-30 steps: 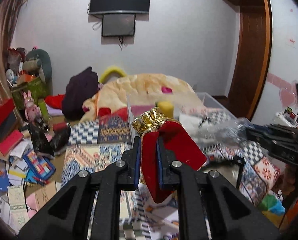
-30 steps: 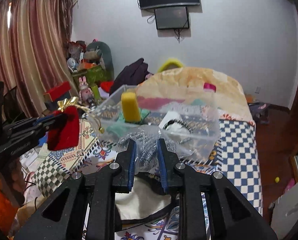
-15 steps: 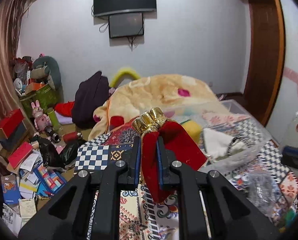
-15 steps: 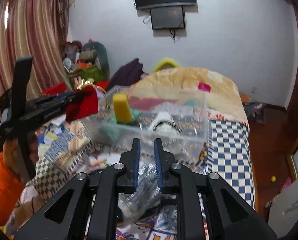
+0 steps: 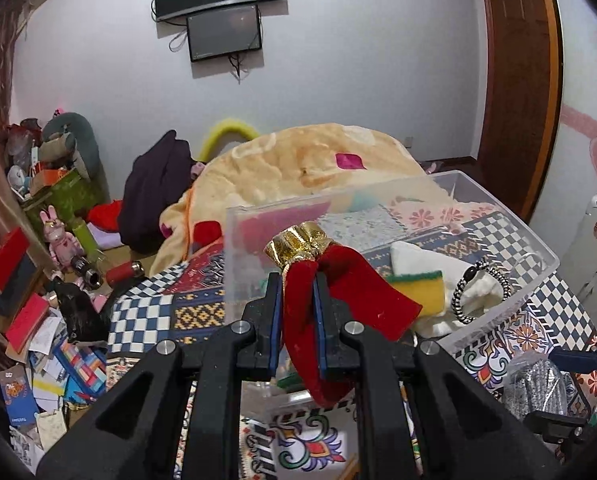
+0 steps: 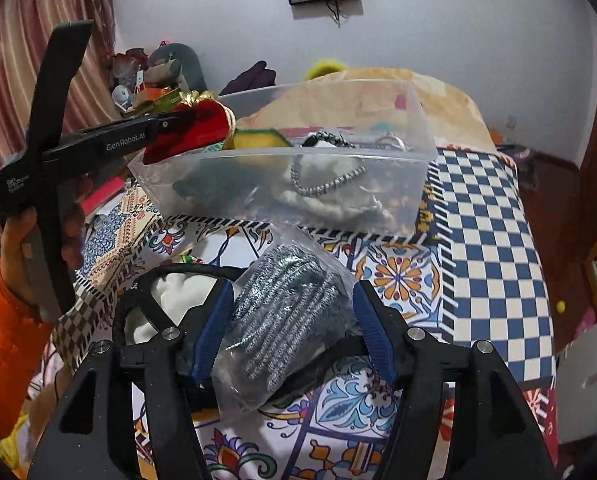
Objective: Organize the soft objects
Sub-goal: 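Drop the red pouch and scrubber bag into the clear box, opening both tools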
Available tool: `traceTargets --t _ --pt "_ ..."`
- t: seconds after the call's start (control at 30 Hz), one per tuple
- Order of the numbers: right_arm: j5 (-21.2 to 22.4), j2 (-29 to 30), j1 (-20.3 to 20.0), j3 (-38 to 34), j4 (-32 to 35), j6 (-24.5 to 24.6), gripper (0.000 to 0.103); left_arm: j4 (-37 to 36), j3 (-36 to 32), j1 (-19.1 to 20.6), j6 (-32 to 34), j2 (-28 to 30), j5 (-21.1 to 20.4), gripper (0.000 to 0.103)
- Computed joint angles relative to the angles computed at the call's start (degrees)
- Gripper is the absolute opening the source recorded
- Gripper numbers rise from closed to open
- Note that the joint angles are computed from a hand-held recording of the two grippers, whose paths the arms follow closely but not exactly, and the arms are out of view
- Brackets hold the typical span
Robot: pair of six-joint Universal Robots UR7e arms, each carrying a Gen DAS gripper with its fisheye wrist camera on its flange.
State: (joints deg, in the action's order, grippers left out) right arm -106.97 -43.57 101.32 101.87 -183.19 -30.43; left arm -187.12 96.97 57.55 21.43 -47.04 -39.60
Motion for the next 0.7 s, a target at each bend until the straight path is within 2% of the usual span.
traceTargets --t 0.07,0.33,0.43,0.6,0.7 --pt "0.54 -0.35 -0.19 0.21 0.88 0.56 0.058 2.56 -0.18 0.31 -1.64 -0.21 -0.92 0.013" --pt "0.4 -0.2 -0.3 1.43 -1.16 -0.69 0.03 5.4 0.4 -0.19 -3.1 -0.57 -0.62 0.017" --pt "0.2 -0.21 0.11 1.31 -1.98 -1.09 0.025 6.28 1.13 -0.41 -4.11 -1.63 -1.62 0.025" --pt "1.24 -1.08 1.38 1.37 -4.75 -2.44 0.024 2.08 3.12 -1.64 -1.49 -2.42 -1.72 0.055" --pt "2.23 -1.38 2.21 0.27 -6.85 -3.27 0.024 -0.92 4.3 -2.46 -0.03 -2.84 -1.33 0.06"
